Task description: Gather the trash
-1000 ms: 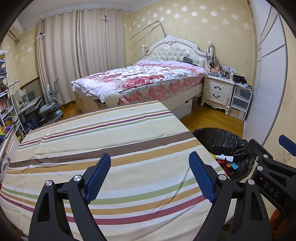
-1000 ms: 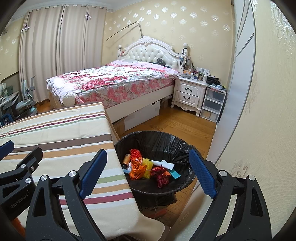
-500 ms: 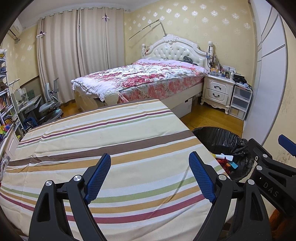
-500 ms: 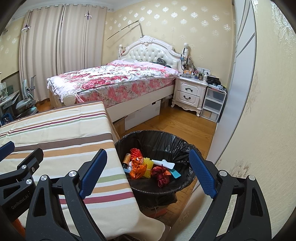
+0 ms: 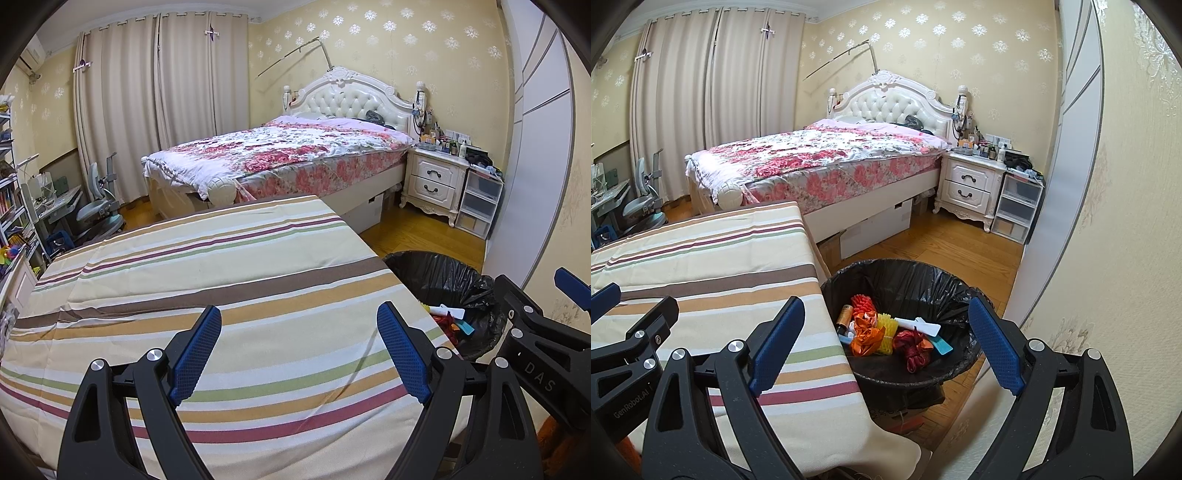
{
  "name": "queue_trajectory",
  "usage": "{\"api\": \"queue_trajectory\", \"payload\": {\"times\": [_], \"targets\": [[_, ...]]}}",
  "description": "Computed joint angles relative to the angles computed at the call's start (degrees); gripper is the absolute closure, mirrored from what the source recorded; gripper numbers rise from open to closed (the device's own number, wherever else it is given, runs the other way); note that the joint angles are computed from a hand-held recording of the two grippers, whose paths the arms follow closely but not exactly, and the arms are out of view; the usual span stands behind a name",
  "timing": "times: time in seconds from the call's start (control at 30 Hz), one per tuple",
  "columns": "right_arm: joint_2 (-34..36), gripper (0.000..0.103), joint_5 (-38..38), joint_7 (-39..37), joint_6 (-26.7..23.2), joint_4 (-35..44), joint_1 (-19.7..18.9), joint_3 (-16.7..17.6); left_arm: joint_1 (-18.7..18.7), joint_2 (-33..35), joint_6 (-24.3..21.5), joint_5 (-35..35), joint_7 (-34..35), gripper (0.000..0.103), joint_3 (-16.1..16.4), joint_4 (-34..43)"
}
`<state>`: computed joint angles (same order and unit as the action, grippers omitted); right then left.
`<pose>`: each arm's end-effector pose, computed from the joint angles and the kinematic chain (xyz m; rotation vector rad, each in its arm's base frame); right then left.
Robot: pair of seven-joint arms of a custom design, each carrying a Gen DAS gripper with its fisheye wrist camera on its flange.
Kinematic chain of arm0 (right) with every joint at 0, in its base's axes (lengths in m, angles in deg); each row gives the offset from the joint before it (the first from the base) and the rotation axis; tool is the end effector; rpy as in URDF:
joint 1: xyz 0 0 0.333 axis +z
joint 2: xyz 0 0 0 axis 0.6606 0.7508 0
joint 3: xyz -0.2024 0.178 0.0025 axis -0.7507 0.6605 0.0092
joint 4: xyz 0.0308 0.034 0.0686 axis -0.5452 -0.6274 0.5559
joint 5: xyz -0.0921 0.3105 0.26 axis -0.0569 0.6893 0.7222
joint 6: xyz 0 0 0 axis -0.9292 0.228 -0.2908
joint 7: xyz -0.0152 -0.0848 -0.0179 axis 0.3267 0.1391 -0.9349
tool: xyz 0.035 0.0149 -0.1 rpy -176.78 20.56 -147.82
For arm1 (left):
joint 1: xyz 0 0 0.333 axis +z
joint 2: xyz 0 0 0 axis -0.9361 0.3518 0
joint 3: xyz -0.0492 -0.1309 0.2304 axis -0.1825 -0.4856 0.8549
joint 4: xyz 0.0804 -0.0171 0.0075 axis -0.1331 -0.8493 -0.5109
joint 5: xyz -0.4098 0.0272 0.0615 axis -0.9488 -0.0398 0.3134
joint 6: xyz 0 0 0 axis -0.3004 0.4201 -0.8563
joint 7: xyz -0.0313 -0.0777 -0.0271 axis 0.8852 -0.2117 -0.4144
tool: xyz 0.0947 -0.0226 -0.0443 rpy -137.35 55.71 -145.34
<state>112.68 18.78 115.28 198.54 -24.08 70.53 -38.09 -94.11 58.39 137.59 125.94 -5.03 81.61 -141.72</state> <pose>0.6536 0.3233 0.4738 -1.5281 1.7101 -1.0477 0.6764 -0.3158 0.4844 -1.5579 1.6930 -0.8476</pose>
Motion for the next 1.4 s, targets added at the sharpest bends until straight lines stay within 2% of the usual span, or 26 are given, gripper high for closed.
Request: {"api": "queue_trajectory", "payload": {"times": [0.47, 1.07, 1.2, 1.4], "targets": [[-0.3, 0.015, 0.1, -0.1, -0.1, -0.3, 0.1, 0.1, -0.1, -0.2, -0.1, 0.2, -0.2, 0.02, 0.1, -0.3], [-0.3, 0.015, 0.2, -0.2, -0.3, -0.3, 0.1, 0.2, 0.8, -1.4, 2.2, -1.4, -0.9, 0.02, -0.1, -3.0], [-0.3, 0.015, 0.1, -0.1, -0.3, -0.4, 0.3, 0.3, -0.2, -1.4, 1.6, 1.3, -2.8, 0.019, 1.0, -2.7], [0.7, 0.015, 0.7, -0.8, -0.2, 0.3, 0.6, 0.6, 0.2, -0.5, -1.1, 1.3, -2.7, 0.018, 0.4, -1.1]]}}
